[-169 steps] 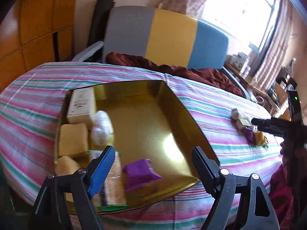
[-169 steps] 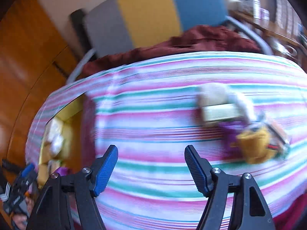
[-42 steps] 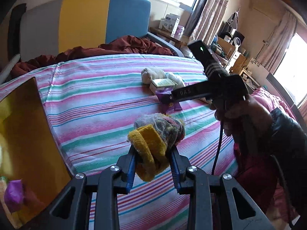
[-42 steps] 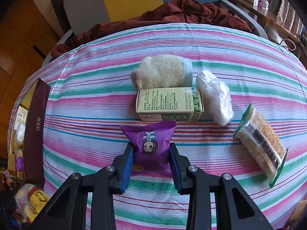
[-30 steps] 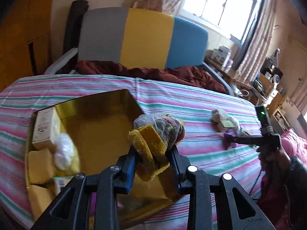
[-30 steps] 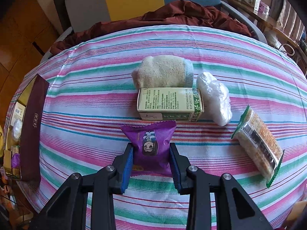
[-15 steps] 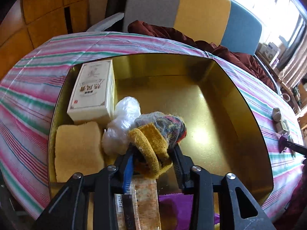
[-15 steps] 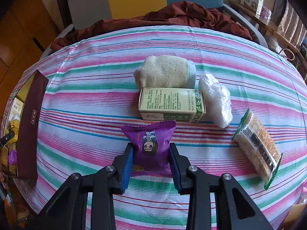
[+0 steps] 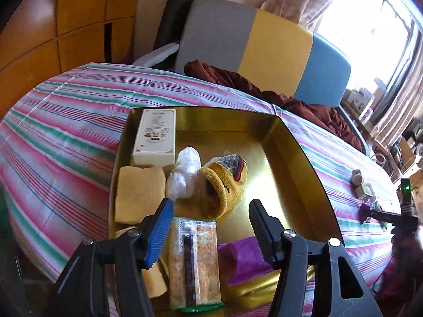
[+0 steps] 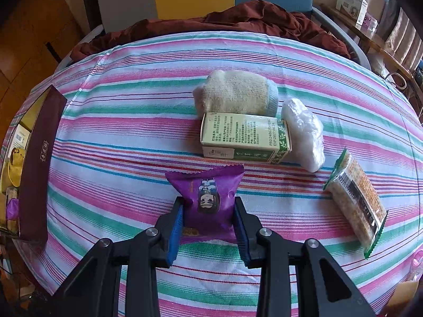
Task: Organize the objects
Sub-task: 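Carry the purple packet into the tray and release it with the right gripper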
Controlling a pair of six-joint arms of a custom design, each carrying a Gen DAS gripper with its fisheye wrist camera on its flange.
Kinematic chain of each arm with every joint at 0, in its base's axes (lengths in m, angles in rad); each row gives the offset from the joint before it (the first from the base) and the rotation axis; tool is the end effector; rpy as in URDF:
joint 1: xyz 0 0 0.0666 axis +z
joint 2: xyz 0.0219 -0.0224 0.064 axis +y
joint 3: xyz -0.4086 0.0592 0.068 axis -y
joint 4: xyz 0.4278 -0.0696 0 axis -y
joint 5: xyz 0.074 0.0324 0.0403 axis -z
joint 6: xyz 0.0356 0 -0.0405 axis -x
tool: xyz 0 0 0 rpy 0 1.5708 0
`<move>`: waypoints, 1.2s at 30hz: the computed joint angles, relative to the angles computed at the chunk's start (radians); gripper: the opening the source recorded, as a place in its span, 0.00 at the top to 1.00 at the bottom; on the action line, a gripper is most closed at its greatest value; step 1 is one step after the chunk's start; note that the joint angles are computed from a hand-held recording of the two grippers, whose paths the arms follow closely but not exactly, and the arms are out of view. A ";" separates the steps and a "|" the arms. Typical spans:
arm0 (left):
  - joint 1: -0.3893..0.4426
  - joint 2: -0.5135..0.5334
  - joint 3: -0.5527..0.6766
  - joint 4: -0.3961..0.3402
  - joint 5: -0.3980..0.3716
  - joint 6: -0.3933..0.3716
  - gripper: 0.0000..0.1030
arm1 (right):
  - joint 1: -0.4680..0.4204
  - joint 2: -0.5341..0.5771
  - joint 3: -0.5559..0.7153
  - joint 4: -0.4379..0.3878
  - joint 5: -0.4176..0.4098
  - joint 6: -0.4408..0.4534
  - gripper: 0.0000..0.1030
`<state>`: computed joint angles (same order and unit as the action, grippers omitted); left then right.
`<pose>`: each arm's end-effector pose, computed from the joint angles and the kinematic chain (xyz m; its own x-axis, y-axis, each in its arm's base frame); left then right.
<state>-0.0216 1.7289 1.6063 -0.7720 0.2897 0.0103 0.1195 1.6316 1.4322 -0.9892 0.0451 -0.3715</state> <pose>0.6451 -0.0245 0.3866 -0.7818 0.0070 -0.6235 0.1914 0.9544 -0.2292 0.5707 0.0665 0.3478 -0.8956 0.2577 -0.3627 0.2390 0.9662 0.0964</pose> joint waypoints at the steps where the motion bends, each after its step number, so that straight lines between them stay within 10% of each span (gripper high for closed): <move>1: 0.003 -0.009 -0.010 0.008 0.000 0.002 0.40 | 0.003 -0.001 0.000 -0.002 0.000 -0.005 0.67; 12: 0.025 -0.077 -0.092 0.083 0.014 0.002 0.35 | 0.099 -0.037 0.044 0.056 -0.030 -0.078 0.67; 21: 0.055 -0.100 -0.123 0.110 0.041 0.030 0.28 | 0.269 0.112 0.315 0.069 -0.128 0.017 0.67; 36: 0.092 -0.099 -0.138 0.101 0.060 0.038 0.25 | 0.400 0.490 0.731 -0.265 -0.187 0.118 0.65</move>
<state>0.0699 1.6300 1.4687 -0.6706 0.3495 0.0478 0.5193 2.1213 2.1637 -1.2545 -0.1421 -0.2532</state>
